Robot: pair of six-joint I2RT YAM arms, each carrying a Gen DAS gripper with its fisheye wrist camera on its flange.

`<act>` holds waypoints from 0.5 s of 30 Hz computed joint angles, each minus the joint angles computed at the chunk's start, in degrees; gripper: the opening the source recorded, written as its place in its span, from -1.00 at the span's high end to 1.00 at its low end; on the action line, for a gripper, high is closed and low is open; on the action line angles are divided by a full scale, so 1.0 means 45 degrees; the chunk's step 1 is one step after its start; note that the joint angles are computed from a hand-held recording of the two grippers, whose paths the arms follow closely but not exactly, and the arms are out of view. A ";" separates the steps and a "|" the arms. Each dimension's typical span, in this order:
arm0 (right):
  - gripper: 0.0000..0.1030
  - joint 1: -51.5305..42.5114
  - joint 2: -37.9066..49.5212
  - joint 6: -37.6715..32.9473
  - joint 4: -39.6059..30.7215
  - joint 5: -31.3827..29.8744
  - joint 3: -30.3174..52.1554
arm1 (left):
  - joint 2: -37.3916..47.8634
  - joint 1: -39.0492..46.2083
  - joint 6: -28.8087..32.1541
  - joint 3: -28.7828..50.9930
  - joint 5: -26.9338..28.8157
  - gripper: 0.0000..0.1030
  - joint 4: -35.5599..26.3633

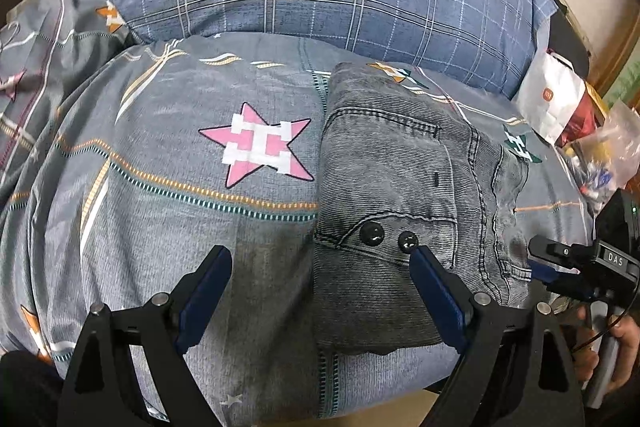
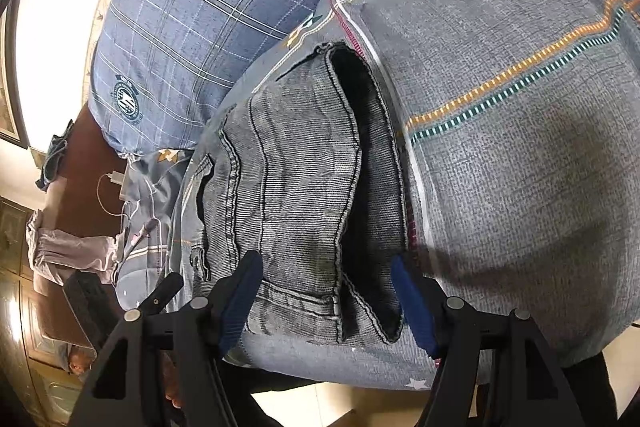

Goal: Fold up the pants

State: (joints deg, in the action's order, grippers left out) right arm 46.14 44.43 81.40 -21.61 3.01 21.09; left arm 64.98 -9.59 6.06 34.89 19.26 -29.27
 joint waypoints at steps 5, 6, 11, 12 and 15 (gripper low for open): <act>-0.36 -0.0294 0.0650 -0.0197 0.0380 -0.0355 0.0033 | -0.0068 -0.0306 0.0056 -0.0072 -0.0289 -0.76 0.0139; -0.36 -0.0353 0.0799 -0.0229 0.0460 -0.0388 0.0082 | -0.0049 -0.0308 0.0073 -0.0077 -0.0293 -0.76 0.0170; -0.36 -0.0785 0.0906 -0.0520 0.0274 -0.0655 0.0232 | 0.0492 0.0172 0.0252 0.0117 -0.0002 -0.76 0.0275; -0.36 -0.0859 0.0886 -0.0528 0.0249 -0.0688 0.0239 | 0.0678 0.0313 0.0304 0.0202 0.0111 -0.76 0.0244; -0.36 -0.0945 0.0770 -0.0492 0.0387 -0.0796 0.0062 | 0.1546 0.0977 0.0359 0.0634 0.0893 -0.76 0.0014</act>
State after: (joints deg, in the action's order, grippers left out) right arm 41.88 47.89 79.18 -19.87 -0.58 21.36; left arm 71.94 -5.19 7.68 37.74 23.28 -29.21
